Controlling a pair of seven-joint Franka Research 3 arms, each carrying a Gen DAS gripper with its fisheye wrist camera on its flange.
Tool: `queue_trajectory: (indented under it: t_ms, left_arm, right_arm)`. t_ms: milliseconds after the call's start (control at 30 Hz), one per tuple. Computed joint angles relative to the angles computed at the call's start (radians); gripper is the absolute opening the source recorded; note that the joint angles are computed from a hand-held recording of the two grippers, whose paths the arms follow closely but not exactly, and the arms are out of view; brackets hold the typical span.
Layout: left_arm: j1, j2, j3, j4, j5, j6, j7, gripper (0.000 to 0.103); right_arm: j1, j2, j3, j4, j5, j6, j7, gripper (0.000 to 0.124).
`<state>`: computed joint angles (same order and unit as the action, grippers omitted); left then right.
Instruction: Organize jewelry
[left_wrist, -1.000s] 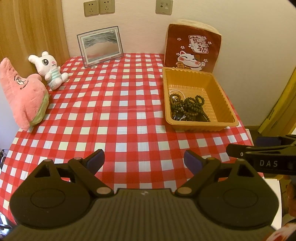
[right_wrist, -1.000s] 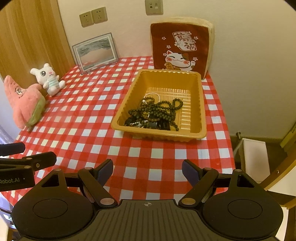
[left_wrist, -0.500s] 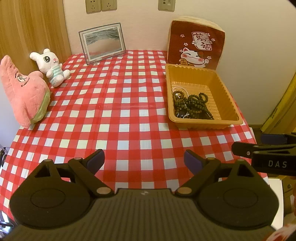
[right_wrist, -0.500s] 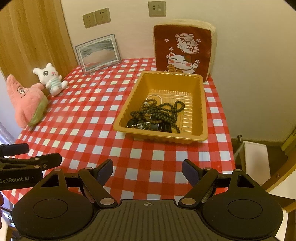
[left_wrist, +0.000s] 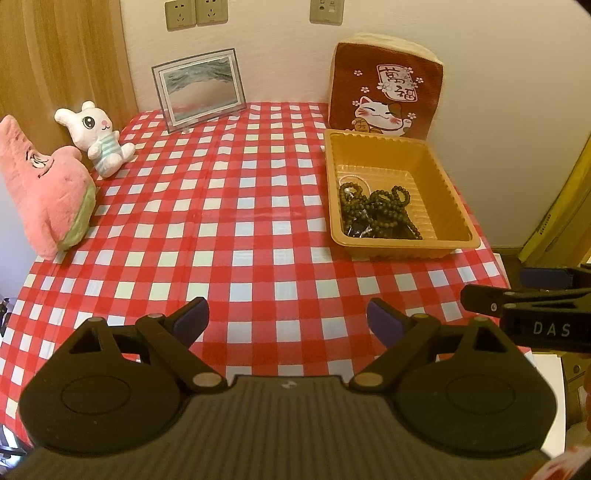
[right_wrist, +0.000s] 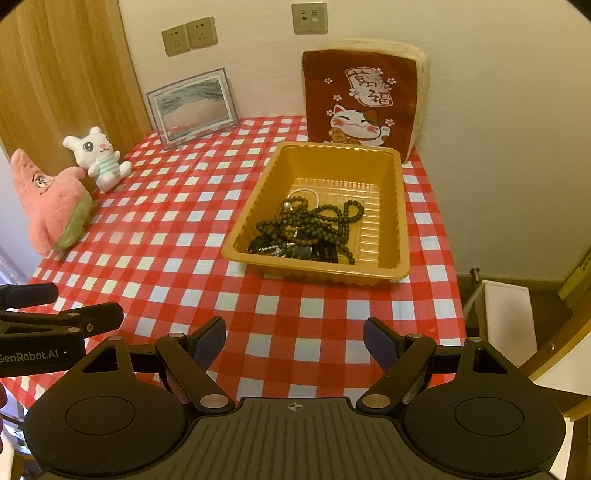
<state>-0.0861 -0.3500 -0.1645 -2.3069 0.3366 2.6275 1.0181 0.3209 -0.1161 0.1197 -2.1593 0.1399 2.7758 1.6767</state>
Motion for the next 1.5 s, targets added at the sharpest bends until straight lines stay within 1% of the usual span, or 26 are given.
queue_trajectory:
  t_ms: [1500]
  left_arm:
    - [-0.001,0.013,-0.001,0.024,0.007,-0.001,0.001,0.092]
  right_arm:
    - [-0.005,0.0,-0.005,0.007,0.006,0.002,-0.015,0.081]
